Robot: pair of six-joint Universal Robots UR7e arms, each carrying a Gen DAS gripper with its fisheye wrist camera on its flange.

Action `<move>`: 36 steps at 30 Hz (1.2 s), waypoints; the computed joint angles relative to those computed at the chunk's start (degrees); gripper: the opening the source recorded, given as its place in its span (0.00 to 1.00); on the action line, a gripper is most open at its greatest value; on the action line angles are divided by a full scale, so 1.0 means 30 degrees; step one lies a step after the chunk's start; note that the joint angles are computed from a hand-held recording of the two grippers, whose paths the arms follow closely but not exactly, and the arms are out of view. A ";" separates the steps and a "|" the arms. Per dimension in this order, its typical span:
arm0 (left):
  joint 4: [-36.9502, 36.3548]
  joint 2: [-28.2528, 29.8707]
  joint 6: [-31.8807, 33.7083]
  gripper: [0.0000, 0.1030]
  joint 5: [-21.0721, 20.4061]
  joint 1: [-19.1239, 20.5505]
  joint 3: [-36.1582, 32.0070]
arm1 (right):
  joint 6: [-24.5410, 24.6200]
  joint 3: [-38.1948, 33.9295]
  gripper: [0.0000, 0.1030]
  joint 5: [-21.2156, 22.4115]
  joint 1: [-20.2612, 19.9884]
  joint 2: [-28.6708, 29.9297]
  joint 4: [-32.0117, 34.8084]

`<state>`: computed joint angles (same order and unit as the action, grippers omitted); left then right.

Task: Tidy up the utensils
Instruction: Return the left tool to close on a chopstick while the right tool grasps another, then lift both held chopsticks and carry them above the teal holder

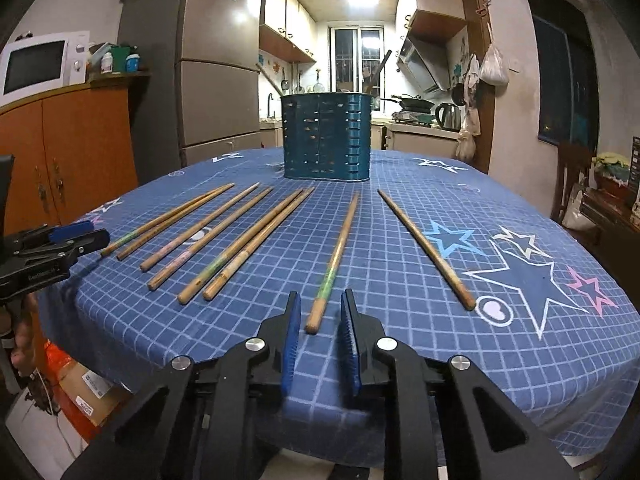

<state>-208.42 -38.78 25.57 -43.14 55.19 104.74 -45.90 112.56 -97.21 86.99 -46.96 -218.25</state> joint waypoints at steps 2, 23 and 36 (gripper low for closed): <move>-0.0024 0.0076 -0.0068 0.38 -0.0103 0.0070 0.0052 | -0.0016 0.0084 0.18 -0.0002 0.0047 0.0057 -0.0203; -0.3768 0.1497 0.1474 0.05 -0.0116 -0.0095 0.0393 | -0.0304 0.0324 0.09 0.0348 -0.0096 0.0807 -0.2339; -0.4864 0.0769 0.1887 0.05 -0.0107 -0.0673 0.0798 | -0.0495 0.0822 0.08 0.1002 0.0162 -0.0127 -0.3402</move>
